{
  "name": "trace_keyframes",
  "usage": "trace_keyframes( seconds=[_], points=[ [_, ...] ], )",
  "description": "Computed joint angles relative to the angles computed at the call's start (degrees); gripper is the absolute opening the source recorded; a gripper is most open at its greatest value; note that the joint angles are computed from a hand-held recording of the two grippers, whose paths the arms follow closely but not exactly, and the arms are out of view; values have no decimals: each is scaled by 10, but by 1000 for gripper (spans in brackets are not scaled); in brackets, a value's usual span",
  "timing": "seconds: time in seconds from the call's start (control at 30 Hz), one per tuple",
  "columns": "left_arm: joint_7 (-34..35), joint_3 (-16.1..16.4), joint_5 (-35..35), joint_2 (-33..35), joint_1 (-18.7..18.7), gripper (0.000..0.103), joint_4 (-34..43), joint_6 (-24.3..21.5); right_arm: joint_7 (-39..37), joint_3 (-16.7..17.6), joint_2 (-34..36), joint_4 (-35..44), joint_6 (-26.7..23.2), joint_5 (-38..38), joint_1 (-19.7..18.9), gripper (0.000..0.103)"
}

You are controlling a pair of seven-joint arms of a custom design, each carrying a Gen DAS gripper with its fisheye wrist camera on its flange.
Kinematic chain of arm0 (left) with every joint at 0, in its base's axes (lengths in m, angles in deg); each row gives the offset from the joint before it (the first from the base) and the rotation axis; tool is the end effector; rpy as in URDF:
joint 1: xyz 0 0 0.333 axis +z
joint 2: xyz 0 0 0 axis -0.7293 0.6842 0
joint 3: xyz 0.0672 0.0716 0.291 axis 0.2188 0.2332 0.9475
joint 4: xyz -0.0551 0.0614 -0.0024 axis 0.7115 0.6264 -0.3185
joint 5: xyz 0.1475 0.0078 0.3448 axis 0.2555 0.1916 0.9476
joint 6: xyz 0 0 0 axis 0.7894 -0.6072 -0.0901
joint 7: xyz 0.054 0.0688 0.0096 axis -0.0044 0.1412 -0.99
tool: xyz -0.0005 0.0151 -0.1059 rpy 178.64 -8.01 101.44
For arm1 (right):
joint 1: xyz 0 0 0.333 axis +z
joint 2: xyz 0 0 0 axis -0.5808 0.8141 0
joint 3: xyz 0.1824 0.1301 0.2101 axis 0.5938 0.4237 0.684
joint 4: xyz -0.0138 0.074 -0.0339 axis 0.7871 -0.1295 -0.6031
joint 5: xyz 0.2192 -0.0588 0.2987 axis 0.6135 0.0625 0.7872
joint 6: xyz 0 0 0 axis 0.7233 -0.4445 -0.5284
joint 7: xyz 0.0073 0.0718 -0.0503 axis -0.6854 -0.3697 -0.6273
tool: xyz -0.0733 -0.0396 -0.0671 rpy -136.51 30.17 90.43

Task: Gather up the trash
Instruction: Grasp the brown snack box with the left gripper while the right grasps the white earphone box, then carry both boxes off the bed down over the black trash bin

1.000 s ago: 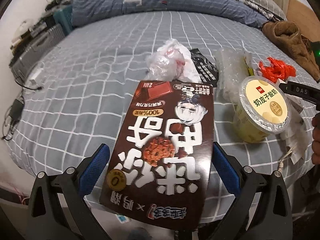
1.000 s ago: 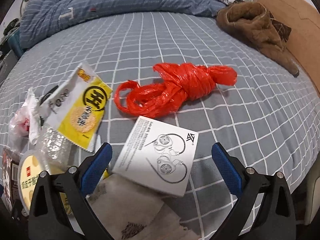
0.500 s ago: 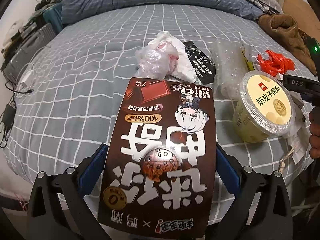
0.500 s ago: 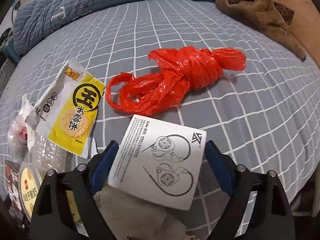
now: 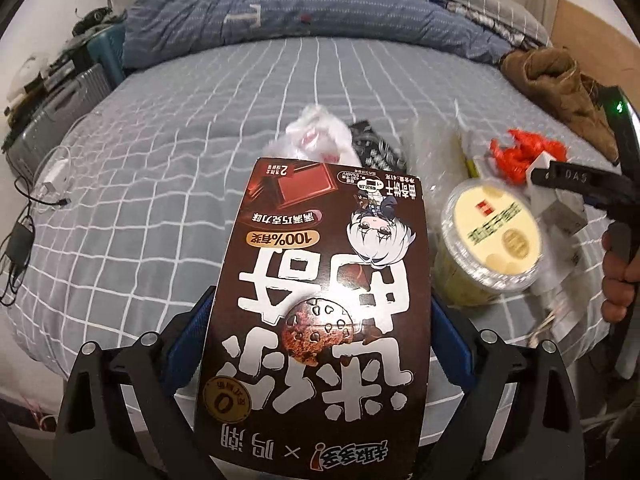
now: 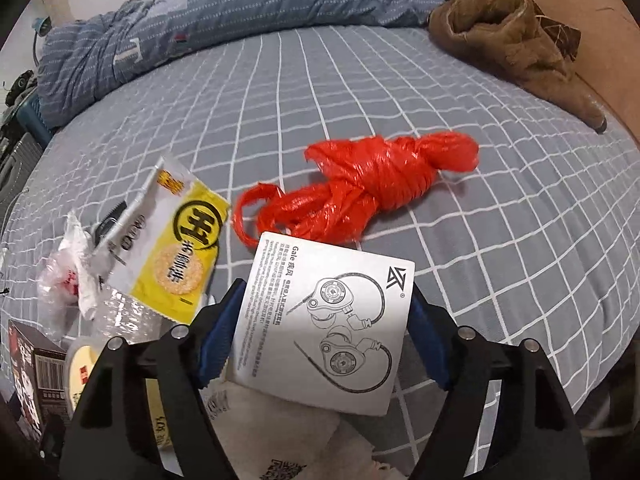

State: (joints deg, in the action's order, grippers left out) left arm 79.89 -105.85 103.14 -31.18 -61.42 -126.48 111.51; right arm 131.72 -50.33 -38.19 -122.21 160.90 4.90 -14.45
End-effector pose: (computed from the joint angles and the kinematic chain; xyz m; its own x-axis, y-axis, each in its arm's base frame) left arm 0.4137 -0.3043 0.5318 0.1383 -0.9897 0.0374 -0.8145 -0.1351 -0.5642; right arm 0.5665 0.2784 0.5367 0.0304 -0.9938 -0.1071 -0.8439 0.0319 -0.5356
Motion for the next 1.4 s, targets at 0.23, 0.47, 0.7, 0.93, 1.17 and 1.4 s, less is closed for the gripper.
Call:
trace_keyframes(
  seconds=[0.23, 0.47, 0.7, 0.93, 1.17, 1.4],
  points=[
    [-36, -11, 26, -9, 6, 92, -8, 14, 14, 1, -36, -32, 27, -17, 1, 73],
    [-52, -19, 45, -14, 5, 92, -1, 14, 28, 6, -79, -66, 50, -40, 1, 73],
    [-59, -21, 51, -14, 0, 92, 3, 13, 48, 16, -135, -114, 65, -80, 0, 73],
    [-68, -26, 51, -23, -4, 92, -2, 12, 41, 23, -179, -156, 73, -69, -2, 73],
    [-71, -32, 45, -43, -5, 92, -19, 13, 36, 28, -222, -198, 77, -58, -2, 73],
    [-77, -43, 34, -69, -2, 93, -31, 5, 33, 38, -264, -234, 80, -57, 2, 73]
  ],
)
